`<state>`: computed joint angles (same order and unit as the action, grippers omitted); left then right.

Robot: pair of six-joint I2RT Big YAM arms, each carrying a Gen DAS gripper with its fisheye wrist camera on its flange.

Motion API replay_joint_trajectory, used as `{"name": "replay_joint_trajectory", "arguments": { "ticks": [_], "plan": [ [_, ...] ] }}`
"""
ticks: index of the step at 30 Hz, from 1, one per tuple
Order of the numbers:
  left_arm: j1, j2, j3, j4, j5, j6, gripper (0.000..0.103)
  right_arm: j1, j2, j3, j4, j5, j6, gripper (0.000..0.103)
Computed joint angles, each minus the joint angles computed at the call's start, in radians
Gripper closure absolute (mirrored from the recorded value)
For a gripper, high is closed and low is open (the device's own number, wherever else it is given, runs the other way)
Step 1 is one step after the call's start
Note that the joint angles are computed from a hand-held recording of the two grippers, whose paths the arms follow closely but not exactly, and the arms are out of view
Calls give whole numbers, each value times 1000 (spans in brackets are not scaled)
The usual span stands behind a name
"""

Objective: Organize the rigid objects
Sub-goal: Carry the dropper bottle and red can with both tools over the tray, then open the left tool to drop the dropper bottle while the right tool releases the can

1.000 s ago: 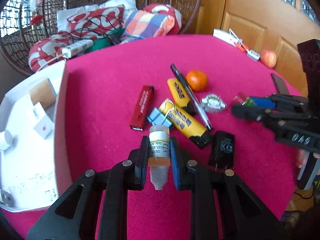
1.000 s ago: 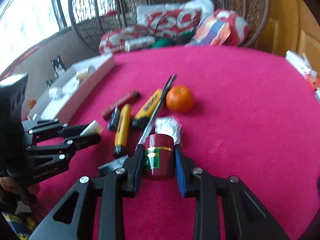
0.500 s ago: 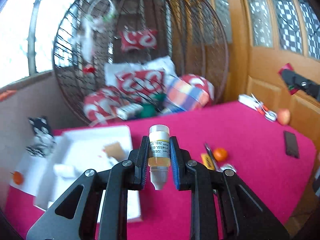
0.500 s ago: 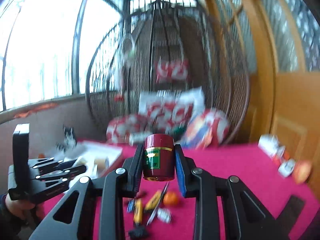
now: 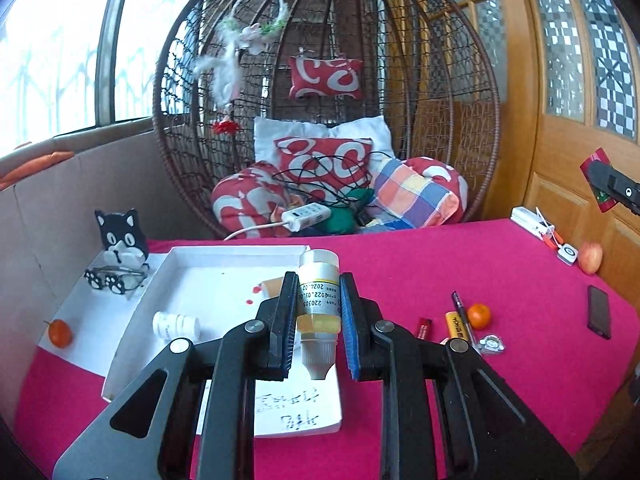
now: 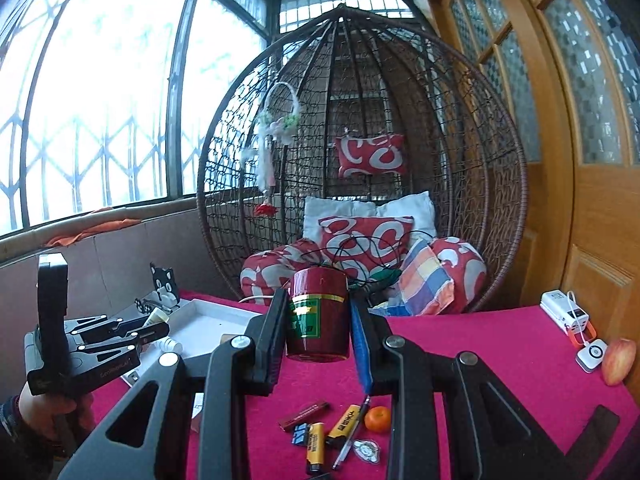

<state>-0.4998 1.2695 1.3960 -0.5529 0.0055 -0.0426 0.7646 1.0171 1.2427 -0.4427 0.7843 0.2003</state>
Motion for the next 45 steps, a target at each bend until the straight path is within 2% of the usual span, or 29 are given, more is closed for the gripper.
{"name": "replay_joint_trajectory", "arguments": {
  "ticks": [11, 24, 30, 32, 35, 39, 45],
  "plan": [
    [86, 7, -8, -11, 25, -41, 83, -22, 103, 88, -34, -96, 14, 75],
    [157, 26, -11, -26, 41, -63, 83, -57, 241, 197, -133, -241, 71, 74],
    [185, 54, 3, -47, 37, -61, 83, -71, 307, 248, -172, -328, 92, 74],
    [192, 73, 16, -59, 33, -59, 83, -85, 334, 271, -191, -387, 114, 74],
    [205, 111, 53, -87, 38, -61, 83, -110, 390, 319, -233, -503, 157, 74],
    [220, 189, 142, -143, 47, -60, 83, -109, 468, 381, -276, -590, 169, 74],
    [255, 340, 335, -274, 108, -61, 83, -84, 583, 479, -331, -636, 152, 74]
  ]
}}
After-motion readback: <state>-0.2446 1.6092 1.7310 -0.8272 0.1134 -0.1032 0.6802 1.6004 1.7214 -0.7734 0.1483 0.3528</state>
